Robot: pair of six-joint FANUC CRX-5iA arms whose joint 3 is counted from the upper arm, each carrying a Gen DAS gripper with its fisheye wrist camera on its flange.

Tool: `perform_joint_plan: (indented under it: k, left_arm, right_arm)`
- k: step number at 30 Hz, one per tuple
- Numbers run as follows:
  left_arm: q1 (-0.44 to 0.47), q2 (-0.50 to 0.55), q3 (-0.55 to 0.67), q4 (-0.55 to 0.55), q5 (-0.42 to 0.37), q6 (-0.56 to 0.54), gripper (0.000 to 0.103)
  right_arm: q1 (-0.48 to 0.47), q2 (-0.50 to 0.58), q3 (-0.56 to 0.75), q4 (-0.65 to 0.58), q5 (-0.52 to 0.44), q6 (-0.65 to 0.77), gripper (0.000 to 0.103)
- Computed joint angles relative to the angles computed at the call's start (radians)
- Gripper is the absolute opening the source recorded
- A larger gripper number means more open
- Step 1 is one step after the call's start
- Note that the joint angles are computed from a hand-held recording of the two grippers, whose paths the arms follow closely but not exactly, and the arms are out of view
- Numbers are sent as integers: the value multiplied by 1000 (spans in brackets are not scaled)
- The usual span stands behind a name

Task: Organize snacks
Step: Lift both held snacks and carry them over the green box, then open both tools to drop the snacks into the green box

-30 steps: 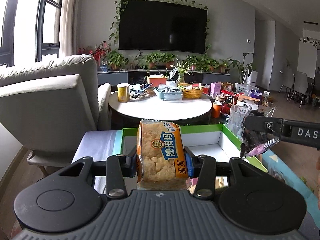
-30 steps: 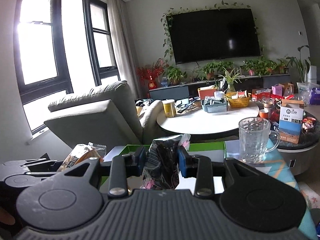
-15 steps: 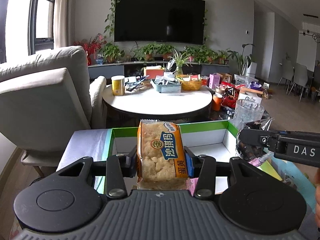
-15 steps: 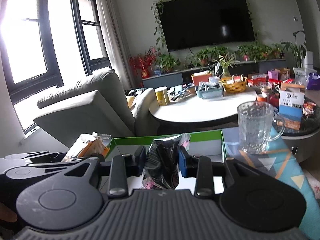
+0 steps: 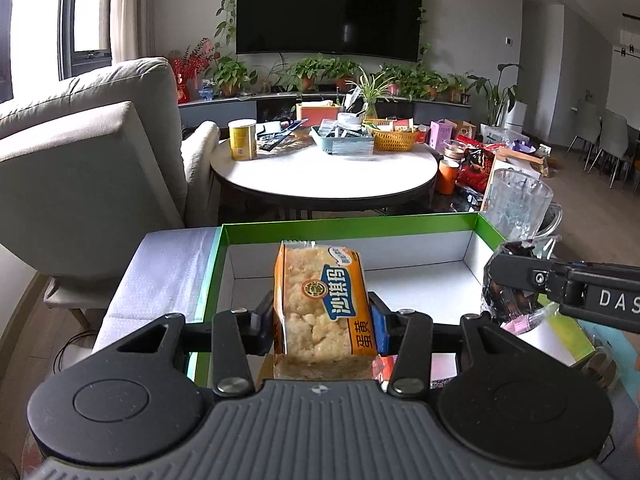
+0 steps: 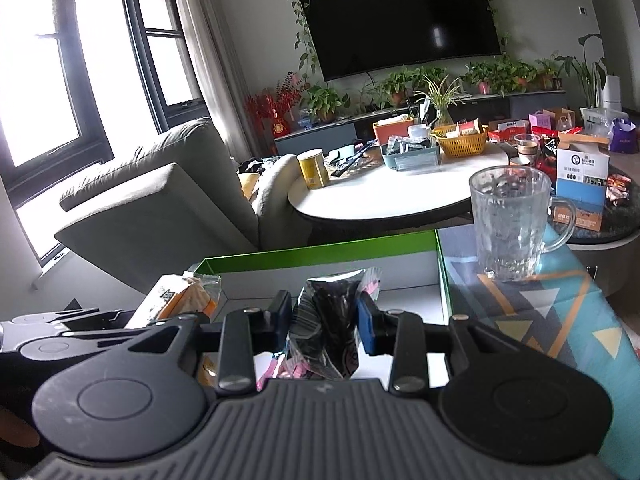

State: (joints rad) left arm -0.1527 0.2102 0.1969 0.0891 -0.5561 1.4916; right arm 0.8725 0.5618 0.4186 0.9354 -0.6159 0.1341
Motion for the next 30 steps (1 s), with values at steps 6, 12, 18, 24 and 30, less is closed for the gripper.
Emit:
perform_joint_plan:
  k: [6, 12, 18, 24, 30]
  left_arm:
    - [-11, -7, 16, -76, -3, 58, 53]
    - [-10, -31, -10, -68, 6, 52, 54]
    - [-10, -66, -27, -103, 4, 87, 54]
    - [-5, -137, -91, -136, 13, 111, 58]
    - [19, -225, -198, -89, 6, 42, 60]
  right_arm:
    - [3, -8, -19, 47, -6, -49, 46]
    - [4, -25, -40, 67, -2, -71, 46]
    - [10, -57, -83, 102, -8, -92, 46]
    - [21, -98, -148, 160, 3, -133, 46]
    - [46, -142, -210, 160, -4, -121, 46]
